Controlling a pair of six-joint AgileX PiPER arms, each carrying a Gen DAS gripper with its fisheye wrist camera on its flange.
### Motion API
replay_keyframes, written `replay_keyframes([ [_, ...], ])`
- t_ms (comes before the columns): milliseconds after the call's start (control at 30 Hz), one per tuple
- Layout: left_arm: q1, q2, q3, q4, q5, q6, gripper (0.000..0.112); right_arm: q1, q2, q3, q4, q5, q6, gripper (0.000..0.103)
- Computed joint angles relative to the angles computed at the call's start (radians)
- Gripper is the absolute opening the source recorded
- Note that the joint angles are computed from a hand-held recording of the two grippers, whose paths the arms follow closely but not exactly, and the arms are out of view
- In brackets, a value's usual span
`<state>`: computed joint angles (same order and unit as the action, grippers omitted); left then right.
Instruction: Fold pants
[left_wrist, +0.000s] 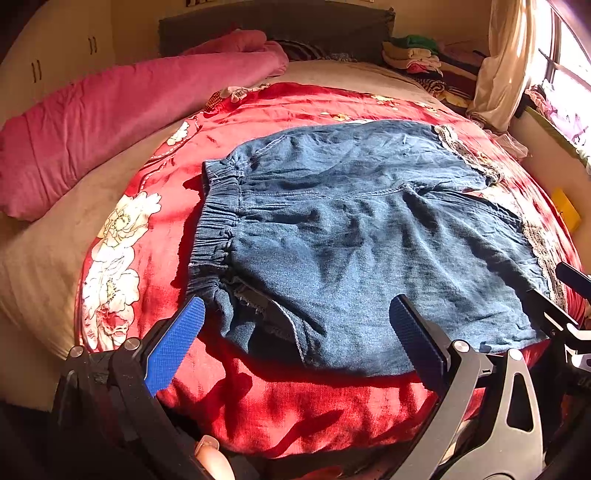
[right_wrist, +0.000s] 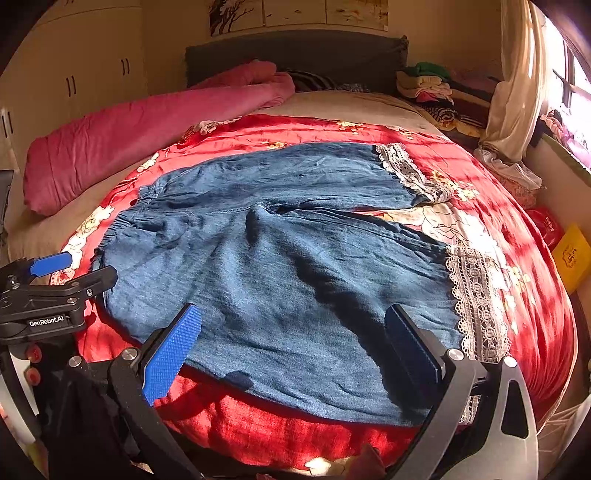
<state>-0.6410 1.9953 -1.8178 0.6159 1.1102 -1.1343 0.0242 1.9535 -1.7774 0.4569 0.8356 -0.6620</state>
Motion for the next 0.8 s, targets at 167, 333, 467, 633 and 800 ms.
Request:
replay_keyframes([
  [167,0.002,-0.004,-0.001,-0.001,0.000,0.003,0.094,-0.001,0.000,-0.001,0.003,0.004,-0.003,0.099],
  [333,0.003,-0.001,-0.004,-0.001,0.001,0.004,0.095,0.001,0.003,-0.003,0.001,0.004,-0.002,0.099],
  [467,0.003,-0.001,-0.005,0.000,0.002,0.004,0.094,0.004,0.010,-0.011,-0.008,0.013,0.006,0.099],
  [633,0.008,-0.003,-0.002,-0.005,-0.003,0.009,0.094,0.007,0.012,-0.012,-0.011,0.014,0.009,0.099],
  [800,0.013,-0.002,-0.004,-0.006,-0.005,0.012,0.095,0.016,0.039,-0.060,-0.023,0.039,0.024,0.099],
])
